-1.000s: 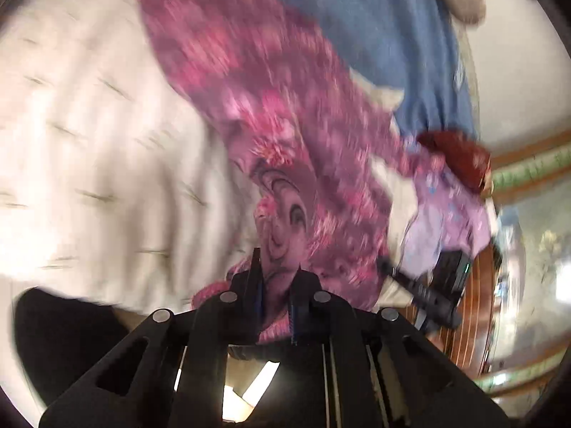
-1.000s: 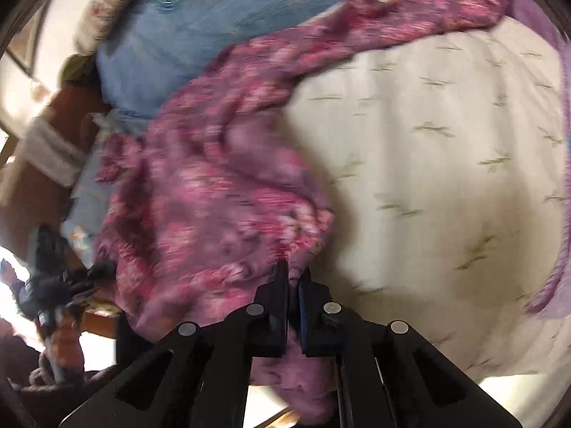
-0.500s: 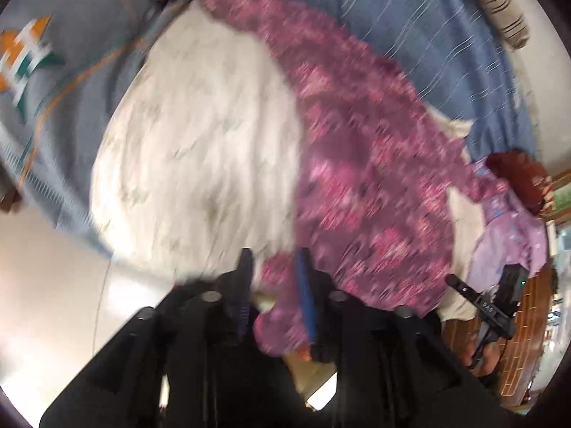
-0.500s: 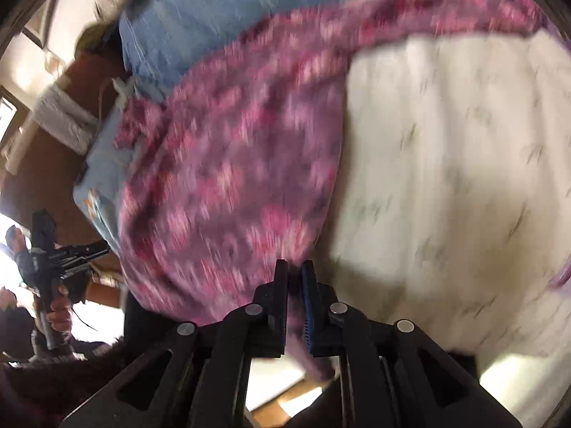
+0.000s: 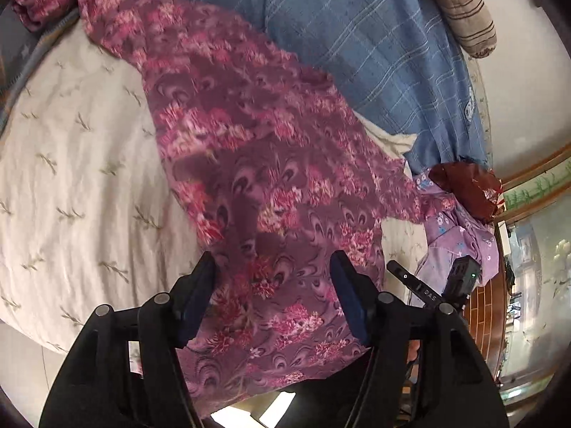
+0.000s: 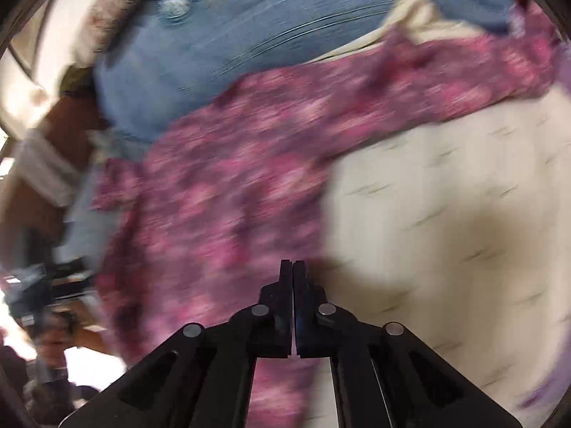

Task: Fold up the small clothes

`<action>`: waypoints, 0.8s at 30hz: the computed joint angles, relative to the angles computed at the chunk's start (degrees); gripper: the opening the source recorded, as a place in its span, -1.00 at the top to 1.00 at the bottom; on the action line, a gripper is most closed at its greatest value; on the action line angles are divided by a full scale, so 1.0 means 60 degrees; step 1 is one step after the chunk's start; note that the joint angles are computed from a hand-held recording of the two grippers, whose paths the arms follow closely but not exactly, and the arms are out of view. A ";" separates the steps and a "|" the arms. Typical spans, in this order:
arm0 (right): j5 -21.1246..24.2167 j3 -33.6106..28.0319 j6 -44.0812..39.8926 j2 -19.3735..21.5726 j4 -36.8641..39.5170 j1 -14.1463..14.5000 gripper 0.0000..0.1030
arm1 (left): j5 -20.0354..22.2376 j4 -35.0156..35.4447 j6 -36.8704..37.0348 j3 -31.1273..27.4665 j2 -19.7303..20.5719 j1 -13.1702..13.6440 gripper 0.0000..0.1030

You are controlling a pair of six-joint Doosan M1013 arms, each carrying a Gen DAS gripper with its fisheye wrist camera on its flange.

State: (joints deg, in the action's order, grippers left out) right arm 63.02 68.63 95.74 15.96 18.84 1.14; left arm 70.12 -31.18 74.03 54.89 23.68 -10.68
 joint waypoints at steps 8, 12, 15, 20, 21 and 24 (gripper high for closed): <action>0.0329 -0.0800 -0.0862 0.0215 0.0719 0.0227 0.90 | 0.0088 -0.1330 0.0742 0.1614 -0.0556 -0.0017 -0.26; 0.2043 -0.2958 -0.1761 0.1459 0.1431 0.1035 0.87 | -0.0691 -0.2057 0.1124 0.2636 -0.1091 -0.0200 -0.26; 0.3612 -0.4663 -0.1945 0.2477 0.2047 0.1644 0.49 | -0.0902 -0.2554 0.1179 0.3020 -0.1286 -0.0092 -0.26; 0.6174 -0.8069 -0.2005 0.4572 0.1366 0.2933 0.39 | -0.1128 -0.3135 0.1116 0.3526 -0.1501 0.0178 -0.26; 0.6435 -0.8479 -0.2066 0.4835 0.1014 0.3098 0.42 | -0.1071 -0.3213 0.1175 0.3596 -0.1531 0.0209 -0.26; 0.7524 -0.9921 -0.2497 0.5717 -0.0799 0.3646 0.42 | -0.0975 -0.3456 0.1341 0.3749 -0.1557 0.0262 -0.26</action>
State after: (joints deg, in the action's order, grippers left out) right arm 108.17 9.10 80.76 50.26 14.04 23.02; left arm 64.27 -51.92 82.07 77.38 14.33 -9.10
